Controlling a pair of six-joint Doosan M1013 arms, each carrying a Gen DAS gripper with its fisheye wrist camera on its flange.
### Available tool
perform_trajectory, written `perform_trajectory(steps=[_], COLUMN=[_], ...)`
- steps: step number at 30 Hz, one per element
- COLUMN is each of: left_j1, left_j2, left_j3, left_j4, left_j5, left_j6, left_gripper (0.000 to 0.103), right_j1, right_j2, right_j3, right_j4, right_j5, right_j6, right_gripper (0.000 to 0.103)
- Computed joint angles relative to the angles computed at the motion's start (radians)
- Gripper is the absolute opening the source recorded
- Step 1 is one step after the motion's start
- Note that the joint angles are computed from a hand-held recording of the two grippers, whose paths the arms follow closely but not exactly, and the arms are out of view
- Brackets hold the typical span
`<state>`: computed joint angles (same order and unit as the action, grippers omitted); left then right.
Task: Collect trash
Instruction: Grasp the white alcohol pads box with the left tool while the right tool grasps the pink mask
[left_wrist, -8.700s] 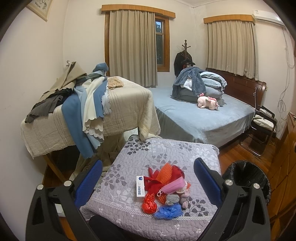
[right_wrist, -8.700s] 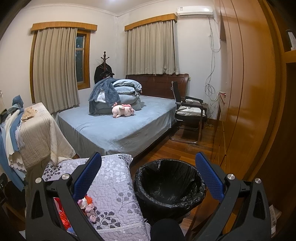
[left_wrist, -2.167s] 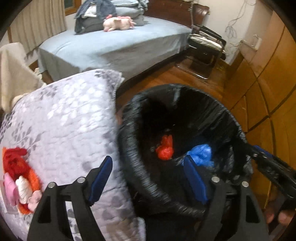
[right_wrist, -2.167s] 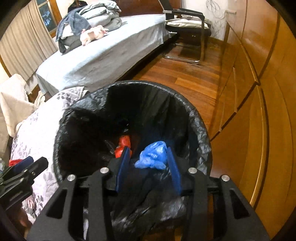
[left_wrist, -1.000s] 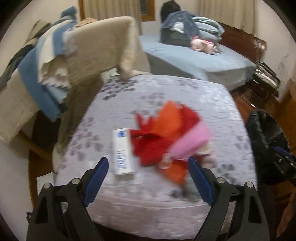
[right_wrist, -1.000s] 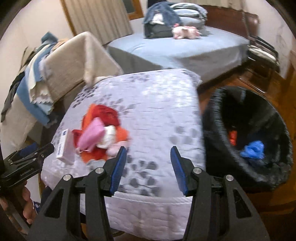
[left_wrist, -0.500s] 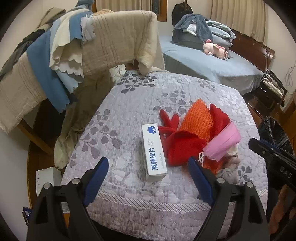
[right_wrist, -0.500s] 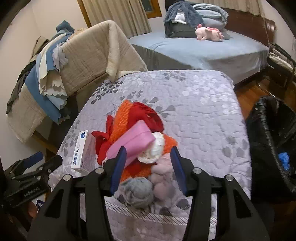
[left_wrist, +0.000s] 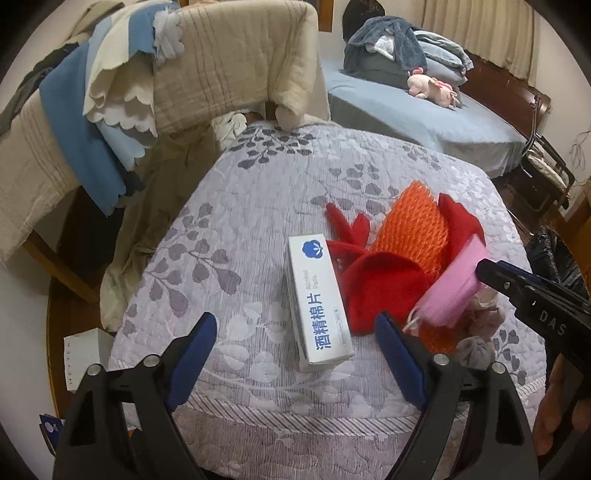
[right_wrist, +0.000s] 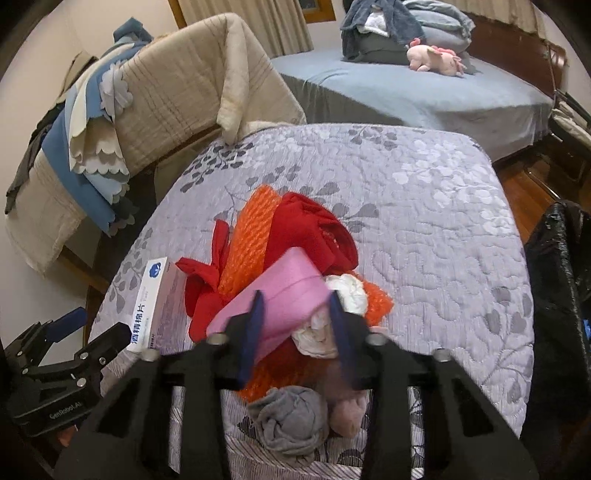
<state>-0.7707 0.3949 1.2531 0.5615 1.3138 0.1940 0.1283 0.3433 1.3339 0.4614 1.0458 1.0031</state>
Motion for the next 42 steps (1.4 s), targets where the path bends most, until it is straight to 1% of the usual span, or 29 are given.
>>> perform_trajectory(steps=[1, 2, 5, 11, 19, 21, 22, 23, 24, 25, 26, 27, 31, 42], left_j1=[0.002, 0.003, 0.005, 0.008, 0.018, 0.020, 0.021, 0.022, 0.023, 0.025, 0.027, 0.031, 0.030, -0.014], left_j2=[0.001, 0.002, 0.009, 0.015, 0.035, 0.038, 0.038, 0.039, 0.039, 0.037, 0.034, 0.029, 0.019, 0.014], left_j3=[0.001, 0.002, 0.000, -0.002, -0.015, -0.016, -0.015, -0.015, -0.013, -0.010, -0.006, 0.000, 0.009, -0.058], left_j4=[-0.005, -0.011, -0.025, -0.036, -0.054, -0.062, -0.067, -0.074, -0.083, -0.092, -0.105, -0.125, -0.131, -0.052], left_j5=[-0.004, -0.010, -0.014, -0.020, -0.005, -0.004, -0.006, -0.008, -0.010, -0.016, -0.026, -0.039, -0.051, 0.040], left_j6=[-0.003, -0.006, 0.001, -0.003, -0.006, -0.001, 0.003, 0.010, 0.016, 0.020, 0.023, 0.025, 0.017, -0.001], left_gripper=[0.086, 0.086, 0.086, 0.086, 0.084, 0.080, 0.076, 0.069, 0.065, 0.055, 0.041, 0.031, 0.030, 0.030], right_j1=[0.000, -0.002, -0.008, -0.022, -0.035, -0.036, -0.037, -0.039, -0.039, -0.041, -0.042, -0.043, -0.047, -0.072], right_j2=[0.002, 0.002, 0.001, -0.005, -0.010, -0.009, -0.010, -0.011, -0.013, -0.013, -0.015, -0.016, -0.024, -0.049], right_j3=[0.000, 0.000, 0.000, -0.004, -0.009, -0.010, -0.009, -0.010, -0.009, -0.010, -0.011, -0.011, -0.013, -0.024], right_j4=[0.000, 0.007, 0.024, 0.068, 0.087, 0.090, 0.092, 0.094, 0.096, 0.099, 0.102, 0.105, 0.120, 0.143], right_j5=[0.005, 0.009, 0.019, 0.042, 0.054, 0.059, 0.059, 0.061, 0.061, 0.063, 0.065, 0.066, 0.071, 0.063], right_j6=[-0.002, -0.008, -0.016, -0.029, -0.031, -0.030, -0.030, -0.032, -0.034, -0.037, -0.038, -0.039, -0.048, -0.068], right_gripper=[0.021, 0.016, 0.006, 0.004, 0.004, 0.004, 0.004, 0.004, 0.004, 0.004, 0.004, 0.004, 0.004, 0.004])
